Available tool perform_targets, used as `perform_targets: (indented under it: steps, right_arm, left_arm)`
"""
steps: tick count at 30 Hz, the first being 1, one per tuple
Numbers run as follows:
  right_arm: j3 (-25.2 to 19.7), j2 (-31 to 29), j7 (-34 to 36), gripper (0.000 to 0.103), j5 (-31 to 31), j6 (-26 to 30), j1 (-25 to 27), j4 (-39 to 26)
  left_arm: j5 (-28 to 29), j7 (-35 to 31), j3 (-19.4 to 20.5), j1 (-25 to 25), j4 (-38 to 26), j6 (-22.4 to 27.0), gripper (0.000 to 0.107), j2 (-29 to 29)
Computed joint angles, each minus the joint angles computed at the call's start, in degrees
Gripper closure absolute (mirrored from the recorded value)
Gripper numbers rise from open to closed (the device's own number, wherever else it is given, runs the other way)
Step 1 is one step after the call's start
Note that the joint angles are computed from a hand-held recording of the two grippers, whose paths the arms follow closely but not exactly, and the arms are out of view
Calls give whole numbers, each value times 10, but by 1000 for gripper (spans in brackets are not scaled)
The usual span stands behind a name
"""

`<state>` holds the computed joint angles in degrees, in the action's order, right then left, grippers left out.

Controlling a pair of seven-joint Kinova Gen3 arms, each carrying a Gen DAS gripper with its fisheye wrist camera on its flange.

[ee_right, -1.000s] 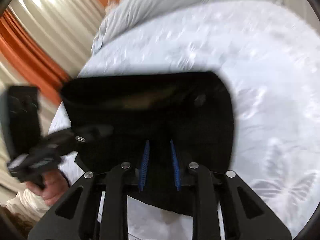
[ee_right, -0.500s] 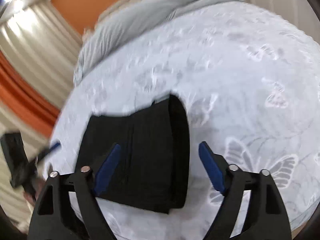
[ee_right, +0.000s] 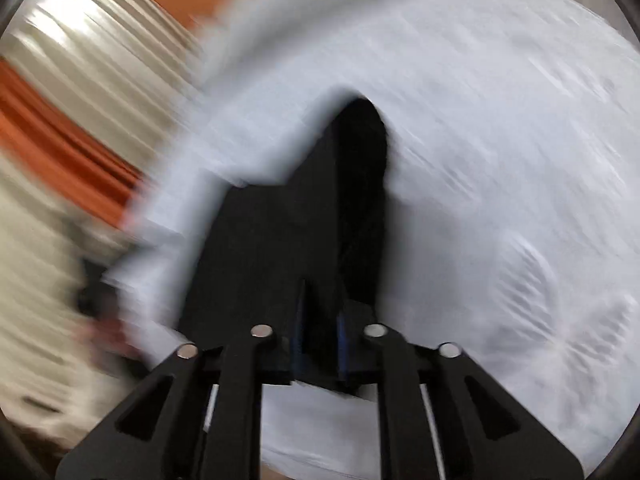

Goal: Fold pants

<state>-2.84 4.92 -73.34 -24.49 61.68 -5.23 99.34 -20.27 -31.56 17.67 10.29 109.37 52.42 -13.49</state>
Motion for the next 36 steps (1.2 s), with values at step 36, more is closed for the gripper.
perform_targets:
  steps: [36]
  right_arm:
    - [-128, 154, -106, 84, 85, -159, -285, -120]
  left_arm:
    - [-156, 96, -3, 82, 6, 227, 20, 20]
